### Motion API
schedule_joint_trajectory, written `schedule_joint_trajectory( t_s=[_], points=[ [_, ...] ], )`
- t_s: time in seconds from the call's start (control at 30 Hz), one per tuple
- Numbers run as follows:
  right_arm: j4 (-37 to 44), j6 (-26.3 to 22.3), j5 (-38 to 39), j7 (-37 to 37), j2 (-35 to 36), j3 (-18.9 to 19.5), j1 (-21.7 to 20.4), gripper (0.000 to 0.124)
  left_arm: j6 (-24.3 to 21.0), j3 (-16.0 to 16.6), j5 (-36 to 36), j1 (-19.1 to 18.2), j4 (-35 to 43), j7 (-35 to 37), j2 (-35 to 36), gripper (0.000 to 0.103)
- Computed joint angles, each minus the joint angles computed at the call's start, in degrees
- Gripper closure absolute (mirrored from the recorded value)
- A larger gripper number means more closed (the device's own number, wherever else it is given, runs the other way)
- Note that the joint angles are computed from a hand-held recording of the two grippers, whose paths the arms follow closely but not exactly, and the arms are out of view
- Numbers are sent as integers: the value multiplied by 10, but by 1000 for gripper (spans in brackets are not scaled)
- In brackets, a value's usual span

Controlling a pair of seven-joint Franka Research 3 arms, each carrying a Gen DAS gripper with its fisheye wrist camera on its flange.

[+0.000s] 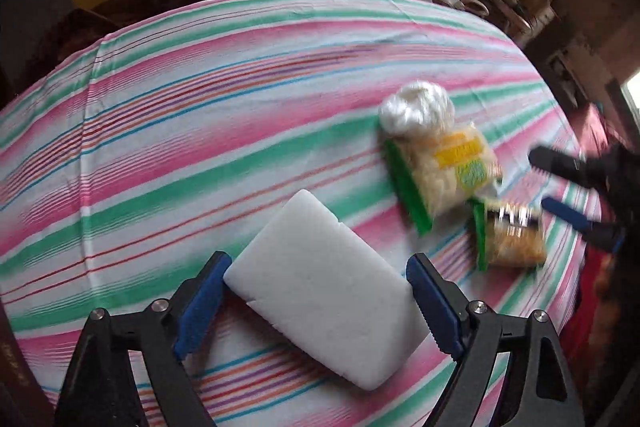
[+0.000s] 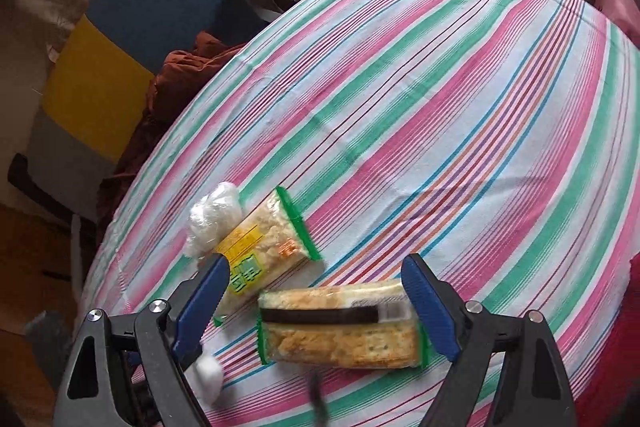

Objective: Organize objects
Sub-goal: 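Grasp the white sponge with the left tool while the right tool grasps the cracker bag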

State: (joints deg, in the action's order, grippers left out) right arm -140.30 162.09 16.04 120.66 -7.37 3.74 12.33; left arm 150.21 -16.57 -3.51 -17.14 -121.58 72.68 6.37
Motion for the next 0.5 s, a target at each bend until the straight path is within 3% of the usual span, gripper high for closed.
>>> schedule_joint_trajectory(
  t_s=[0.13, 0.27, 0.4, 0.5],
  points=[
    [29, -49, -20, -9, 25, 1, 1, 34, -16, -4, -20, 0, -46, 82, -43, 14],
    [51, -89, 11, -79, 41, -1, 17, 32, -21, 7, -53, -10, -108, 151, -100, 14],
    [66, -123, 135, -225, 46, -3, 39, 32, -31, 33, -104, -24, -160, 179, -155, 11],
    [81, -149, 172, -290, 53, 1, 45, 32, -33, 58, -157, -34, -197, 192, -196, 6]
  ],
)
